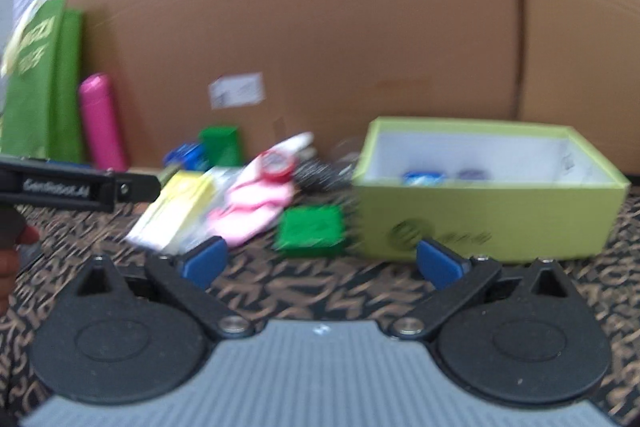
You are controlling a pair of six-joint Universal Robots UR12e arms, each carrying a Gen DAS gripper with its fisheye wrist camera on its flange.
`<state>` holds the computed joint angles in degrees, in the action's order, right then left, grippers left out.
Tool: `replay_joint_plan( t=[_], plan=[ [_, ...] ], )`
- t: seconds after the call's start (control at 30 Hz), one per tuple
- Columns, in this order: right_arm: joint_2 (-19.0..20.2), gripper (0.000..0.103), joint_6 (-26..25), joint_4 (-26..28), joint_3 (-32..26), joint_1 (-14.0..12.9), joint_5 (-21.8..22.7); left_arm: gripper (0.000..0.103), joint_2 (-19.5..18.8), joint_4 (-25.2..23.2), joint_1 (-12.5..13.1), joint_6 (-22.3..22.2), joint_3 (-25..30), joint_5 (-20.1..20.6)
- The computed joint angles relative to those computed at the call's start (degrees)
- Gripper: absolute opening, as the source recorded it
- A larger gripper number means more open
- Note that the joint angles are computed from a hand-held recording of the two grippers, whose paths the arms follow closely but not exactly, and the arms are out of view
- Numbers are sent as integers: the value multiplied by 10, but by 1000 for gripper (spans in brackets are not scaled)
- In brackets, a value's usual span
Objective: Organize objects
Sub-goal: 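Grasp the yellow-white medicine box with the left tool while the right tool grasps the tape roll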
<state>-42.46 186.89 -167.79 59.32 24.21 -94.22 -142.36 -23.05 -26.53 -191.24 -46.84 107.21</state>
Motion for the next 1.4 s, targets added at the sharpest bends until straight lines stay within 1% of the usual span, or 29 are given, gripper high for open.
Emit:
replay_joint_plan(
  t=[0.07, 0.13, 0.2, 0.23, 0.27, 0.3, 0.33, 0.4, 0.43, 0.47, 0.5, 0.53, 0.57, 0.63, 0.7, 0.77, 0.8, 0.83, 0.87, 0.9, 0.93, 0.97, 1.0, 1.03, 1.07, 1.17, 1.3, 1.37, 1.4],
  plan=[
    [-1, 103, -13, 5, 8, 8, 27, 101, 22, 9, 8, -19, -44, 0],
    [1, 102, -44, 13, 8, 16, 66, 101, 37, 11, 15, -39, -71, 1],
    [6, 96, -81, 23, 4, 25, 99, 101, 46, 10, 21, -58, -88, -1],
    [8, 92, -99, 34, 1, 28, 115, 101, 49, 12, 24, -63, -95, -5],
    [10, 87, -115, 49, -5, 31, 129, 101, 53, 13, 25, -65, -101, -7],
    [9, 85, -133, 60, -4, 35, 140, 101, 54, 14, 27, -64, -106, -9],
    [15, 80, -153, 77, -15, 39, 147, 101, 55, 15, 28, -59, -108, -11],
    [24, 69, -189, 105, -31, 45, 145, 101, 51, 14, 29, -47, -105, -15],
    [30, 54, -199, 124, -43, 47, 142, 101, 48, 13, 30, -43, -101, -18],
    [33, 42, -197, 128, -47, 47, 150, 101, 43, 9, 31, -40, -94, -22],
    [34, 41, -182, 128, -50, 46, 152, 101, 37, 6, 32, -38, -86, -25],
    [35, 41, -167, 130, -54, 47, 139, 101, 30, -1, 32, -37, -73, -28],
    [36, 41, -155, 127, -55, 49, 120, 101, 21, -11, 32, -35, -58, -32],
    [40, 41, -123, 132, -64, 52, 66, 101, 3, -33, 32, -31, -25, -42],
    [43, 41, -72, 136, -69, 51, 31, 101, -18, -63, 31, -26, 15, -48],
    [44, 41, -41, 139, -73, 50, -7, 101, -40, -90, 30, -20, 55, -50],
    [44, 41, -31, 139, -72, 49, -16, 101, -53, -111, 30, -21, 80, -47],
    [40, 41, -23, 136, -66, 47, -14, 101, -64, -130, 29, -23, 102, -44],
    [36, 41, -19, 132, -59, 44, -5, 98, -75, -148, 30, -24, 124, -44],
    [32, 41, -16, 126, -51, 41, 5, 92, -83, -161, 31, -26, 139, -48],
    [30, 41, -16, 122, -47, 39, 10, 91, -87, -166, 33, -31, 146, -57],
    [28, 44, -19, 118, -42, 38, 13, 83, -84, -156, 37, -42, 139, -76],
    [27, 45, -23, 117, -41, 37, 15, 72, -81, -152, 40, -55, 132, -95],
    [29, 45, -30, 117, -44, 35, 19, 71, -76, -152, 43, -68, 125, -111],
    [31, 45, -37, 121, -48, 34, 25, 71, -73, -159, 44, -72, 123, -115],
    [32, 45, -56, 129, -51, 31, 44, 70, -57, -152, 42, -53, 95, -107],
    [29, 45, -84, 133, -46, 31, 52, 70, -28, -135, 40, -40, 43, -117],
    [26, 39, -88, 137, -44, 30, 53, 70, -15, -127, 39, -39, 19, -114],
    [24, 38, -87, 140, -43, 29, 63, 70, -10, -123, 38, -40, 9, -115]
  ],
)
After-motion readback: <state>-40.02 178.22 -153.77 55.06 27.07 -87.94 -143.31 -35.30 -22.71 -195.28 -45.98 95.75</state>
